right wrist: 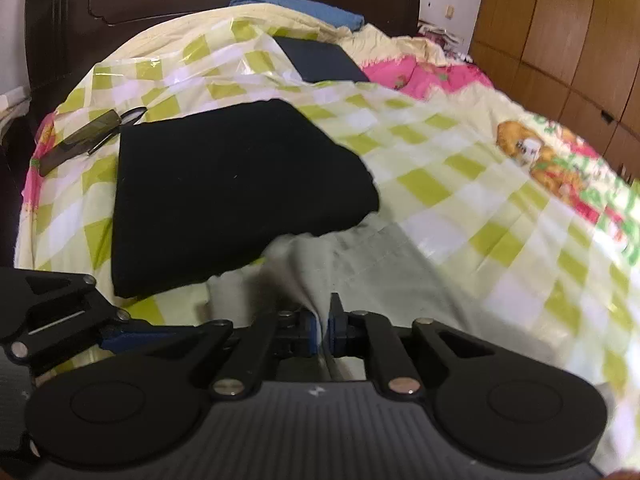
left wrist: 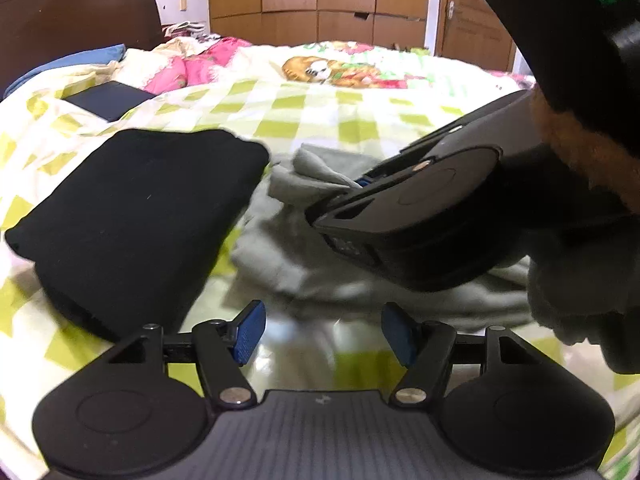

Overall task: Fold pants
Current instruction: 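Lay the leg end down with the right tool and open it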

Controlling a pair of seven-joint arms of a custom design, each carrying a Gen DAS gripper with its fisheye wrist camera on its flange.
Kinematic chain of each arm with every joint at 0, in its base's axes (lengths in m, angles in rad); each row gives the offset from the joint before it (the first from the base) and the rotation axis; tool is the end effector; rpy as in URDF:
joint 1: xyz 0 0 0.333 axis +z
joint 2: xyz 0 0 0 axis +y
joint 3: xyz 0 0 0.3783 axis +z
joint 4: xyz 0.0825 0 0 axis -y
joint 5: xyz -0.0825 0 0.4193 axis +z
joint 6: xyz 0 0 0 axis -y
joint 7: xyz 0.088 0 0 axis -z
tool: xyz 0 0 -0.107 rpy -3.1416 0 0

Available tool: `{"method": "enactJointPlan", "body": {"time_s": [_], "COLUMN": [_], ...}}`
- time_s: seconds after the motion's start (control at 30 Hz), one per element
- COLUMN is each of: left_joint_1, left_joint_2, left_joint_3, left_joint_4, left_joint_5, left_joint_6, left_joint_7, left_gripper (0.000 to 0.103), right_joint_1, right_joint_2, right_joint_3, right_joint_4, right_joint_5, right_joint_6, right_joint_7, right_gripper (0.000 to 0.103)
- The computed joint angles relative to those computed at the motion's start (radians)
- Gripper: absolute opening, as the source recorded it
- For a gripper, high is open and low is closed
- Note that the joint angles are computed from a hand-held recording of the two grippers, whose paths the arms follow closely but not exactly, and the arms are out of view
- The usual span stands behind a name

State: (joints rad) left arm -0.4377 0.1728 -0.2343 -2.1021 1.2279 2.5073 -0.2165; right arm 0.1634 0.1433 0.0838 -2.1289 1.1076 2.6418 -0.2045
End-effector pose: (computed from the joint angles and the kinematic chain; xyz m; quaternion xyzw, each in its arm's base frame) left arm 0.4885 -0.3916 0.3984 -0.7047 0.5914 -0.2566 0.2962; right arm 0.6078 0.1279 0.4092 -0.9042 0.2115 -0.1470 0.3408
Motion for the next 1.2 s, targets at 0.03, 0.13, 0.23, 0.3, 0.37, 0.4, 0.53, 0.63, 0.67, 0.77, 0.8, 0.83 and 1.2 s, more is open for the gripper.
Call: {"method": "enactJointPlan", "body": {"time_s": [0.03, 0.13, 0.23, 0.3, 0.37, 0.4, 0.53, 0.63, 0.67, 0.77, 0.8, 0.83, 1.2], "left_joint_1": [0.0, -0.01, -0.015, -0.02, -0.028, -0.031, -0.027, -0.031, -0.035, -0.05, -0.052, -0.052, -0.083], "left_joint_2": [-0.003, -0.024, -0.044, -0.055, -0.063, -0.065, -0.043, 0.035, 0.069, 0.155, 0.176, 0.201, 0.172], "left_joint_3": [-0.002, -0.013, -0.027, -0.034, -0.041, -0.044, -0.039, -0.026, -0.019, 0.011, 0.019, 0.018, 0.07], "left_joint_4": [-0.006, -0.03, -0.047, -0.048, -0.036, -0.031, 0.022, 0.111, 0.148, 0.236, 0.256, 0.281, 0.272], "left_joint_5": [-0.013, -0.043, -0.09, -0.087, -0.059, -0.044, 0.054, 0.116, 0.125, 0.129, 0.104, 0.036, -0.036], "left_joint_6": [-0.01, -0.07, -0.114, -0.142, -0.178, -0.191, -0.175, -0.138, -0.132, -0.108, -0.108, -0.123, -0.166], "left_joint_7": [0.014, 0.041, 0.081, 0.088, 0.093, 0.094, 0.105, 0.15, 0.186, 0.279, 0.327, 0.401, 0.49], "left_gripper": [0.077, 0.077, 0.077, 0.077, 0.077, 0.077, 0.078, 0.078, 0.078, 0.078, 0.078, 0.078, 0.086], "right_joint_1": [0.001, -0.021, -0.033, -0.049, -0.065, -0.074, -0.111, -0.143, -0.158, -0.184, -0.183, -0.189, -0.324], "right_joint_2": [0.001, -0.013, -0.024, -0.03, -0.037, -0.043, -0.035, 0.029, 0.057, 0.119, 0.143, 0.168, 0.193], "right_joint_3": [-0.005, -0.018, -0.029, -0.044, -0.057, -0.066, -0.096, -0.112, -0.112, -0.093, -0.09, -0.089, -0.005], "right_joint_4": [0.0, -0.004, -0.009, -0.001, 0.005, 0.006, 0.031, 0.106, 0.138, 0.192, 0.207, 0.226, 0.296], "right_joint_5": [-0.031, -0.055, -0.026, -0.007, 0.011, 0.019, 0.038, 0.008, 0.001, -0.017, -0.04, -0.065, 0.036], "right_joint_6": [-0.014, -0.114, -0.153, -0.197, -0.219, -0.215, -0.172, -0.151, -0.163, -0.135, -0.107, -0.098, -0.183], "right_joint_7": [0.036, 0.075, 0.092, 0.143, 0.161, 0.165, 0.17, 0.27, 0.302, 0.31, 0.334, 0.374, 0.364], "right_gripper": [0.014, 0.036, 0.039, 0.039, 0.039, 0.04, 0.04, 0.042, 0.042, 0.041, 0.041, 0.041, 0.04]}}
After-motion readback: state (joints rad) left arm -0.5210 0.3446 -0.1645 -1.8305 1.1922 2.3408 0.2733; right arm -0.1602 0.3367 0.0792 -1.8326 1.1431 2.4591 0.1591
